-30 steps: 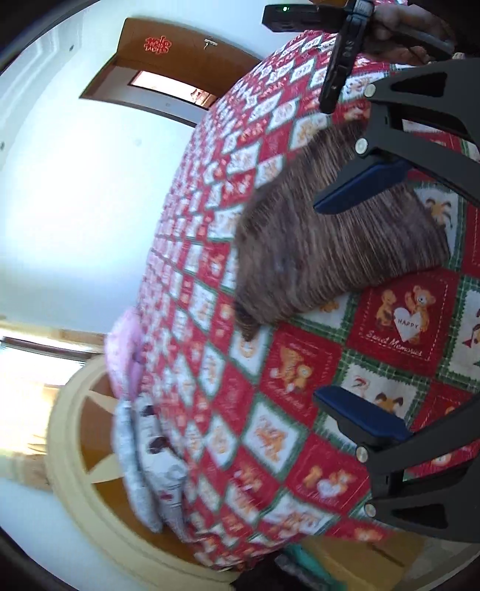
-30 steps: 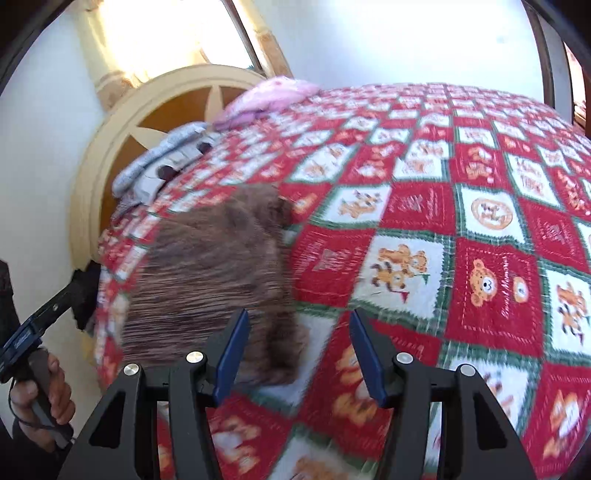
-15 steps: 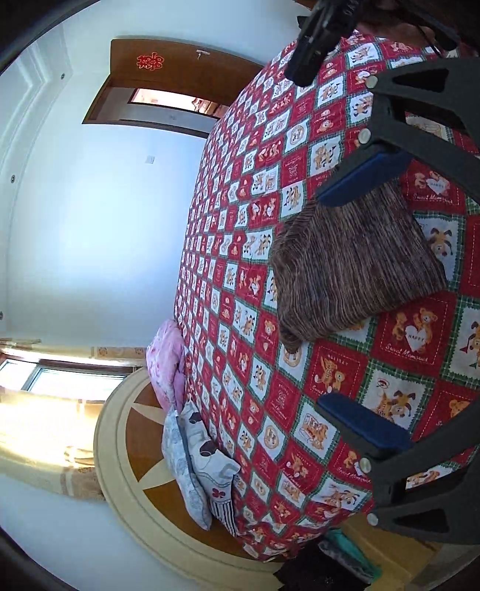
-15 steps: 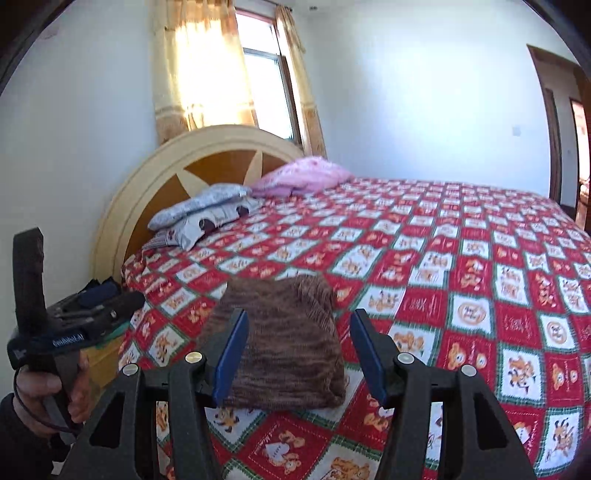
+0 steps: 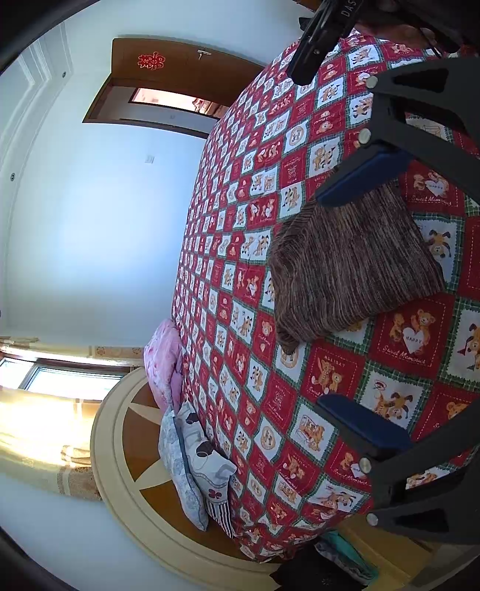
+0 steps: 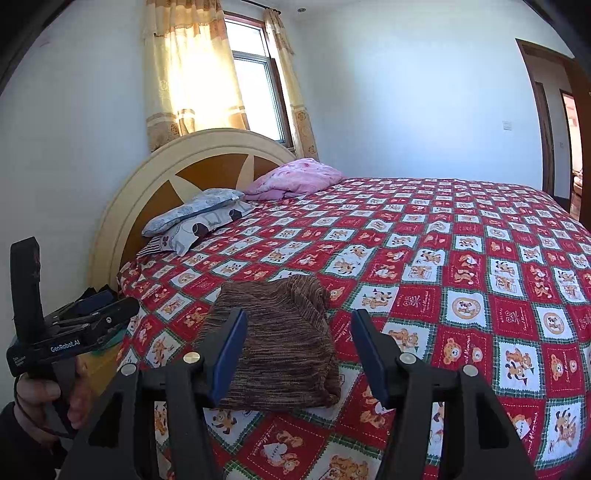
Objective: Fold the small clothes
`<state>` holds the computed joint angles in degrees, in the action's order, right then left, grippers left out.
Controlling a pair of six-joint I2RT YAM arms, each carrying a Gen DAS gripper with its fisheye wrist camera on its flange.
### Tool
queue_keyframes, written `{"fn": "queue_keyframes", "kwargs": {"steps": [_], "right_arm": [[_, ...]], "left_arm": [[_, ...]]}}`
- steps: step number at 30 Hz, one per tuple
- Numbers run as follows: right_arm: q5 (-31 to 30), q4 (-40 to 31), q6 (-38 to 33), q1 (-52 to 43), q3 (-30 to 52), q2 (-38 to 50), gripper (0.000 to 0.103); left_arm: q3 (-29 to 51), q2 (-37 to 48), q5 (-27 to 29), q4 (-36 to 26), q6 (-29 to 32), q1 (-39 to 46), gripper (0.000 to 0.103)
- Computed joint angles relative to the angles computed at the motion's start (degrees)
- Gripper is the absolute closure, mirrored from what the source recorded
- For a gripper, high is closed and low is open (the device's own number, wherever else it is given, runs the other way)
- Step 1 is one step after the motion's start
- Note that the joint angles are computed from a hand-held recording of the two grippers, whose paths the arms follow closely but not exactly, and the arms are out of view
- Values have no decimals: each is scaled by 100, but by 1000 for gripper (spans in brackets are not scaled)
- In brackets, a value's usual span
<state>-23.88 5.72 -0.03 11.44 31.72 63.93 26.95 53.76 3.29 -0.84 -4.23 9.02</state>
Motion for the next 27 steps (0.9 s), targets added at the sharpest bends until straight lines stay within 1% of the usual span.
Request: {"fn": "queue_keyframes", "kwargs": {"steps": [27], "right_arm": [[28,52,-17,83,-133,-83,42]], "left_arm": [[-22,-4,-193,-53,-43,-286,0]]}}
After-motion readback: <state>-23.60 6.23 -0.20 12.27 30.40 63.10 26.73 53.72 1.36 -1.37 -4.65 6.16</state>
